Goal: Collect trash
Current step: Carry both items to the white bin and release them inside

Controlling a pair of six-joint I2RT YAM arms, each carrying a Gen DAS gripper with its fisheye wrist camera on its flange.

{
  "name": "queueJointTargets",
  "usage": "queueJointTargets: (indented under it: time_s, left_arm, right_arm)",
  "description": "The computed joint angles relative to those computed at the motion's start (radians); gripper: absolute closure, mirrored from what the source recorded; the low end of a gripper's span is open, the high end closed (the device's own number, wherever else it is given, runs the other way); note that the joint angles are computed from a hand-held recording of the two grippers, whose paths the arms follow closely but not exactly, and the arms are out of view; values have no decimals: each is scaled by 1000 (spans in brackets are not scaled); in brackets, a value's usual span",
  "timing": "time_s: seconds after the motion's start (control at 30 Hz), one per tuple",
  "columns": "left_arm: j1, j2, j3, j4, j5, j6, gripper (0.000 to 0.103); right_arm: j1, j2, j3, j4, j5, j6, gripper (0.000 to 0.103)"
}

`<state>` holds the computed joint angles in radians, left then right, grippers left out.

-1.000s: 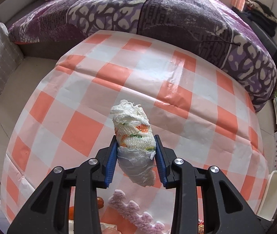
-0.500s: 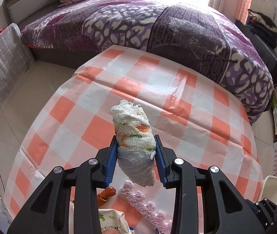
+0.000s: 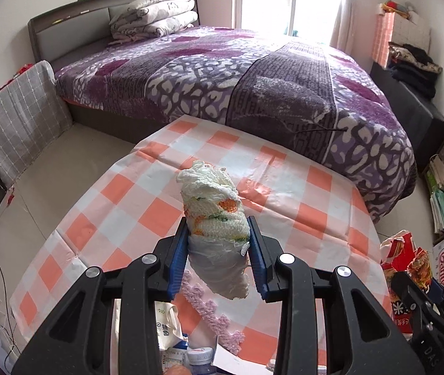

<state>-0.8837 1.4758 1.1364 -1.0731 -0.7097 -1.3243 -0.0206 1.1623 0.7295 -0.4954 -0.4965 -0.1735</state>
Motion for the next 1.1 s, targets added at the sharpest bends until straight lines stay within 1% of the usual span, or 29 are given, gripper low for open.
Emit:
queueJointTargets:
  time_s: [0.2, 0.33, 0.47, 0.63, 0.87, 1.1]
  left_arm:
    - [-127, 98, 104, -96, -57, -166, 67]
    - [-180, 181, 176, -136, -90, -225, 67]
    - [-202, 233, 230, -121, -91, -201, 67]
    - [-218, 297, 307, -95, -85, -161, 67]
    - [-241, 392, 418, -71, -78, -109, 67]
    - [-262, 498, 534, -59, -62, -47, 67]
  right_arm:
    - [-118, -44, -5, -13, -23, -22, 53]
    - [-196, -47, -1, -23, -41, -44, 53]
    - [-260, -56, -4, -30, -42, -76, 53]
    - [-335, -32, 9, -49, -44, -124, 52]
    - [-478, 33, 53, -83, -74, -202, 52]
    - [-608, 142, 122, -97, -60, -249, 51]
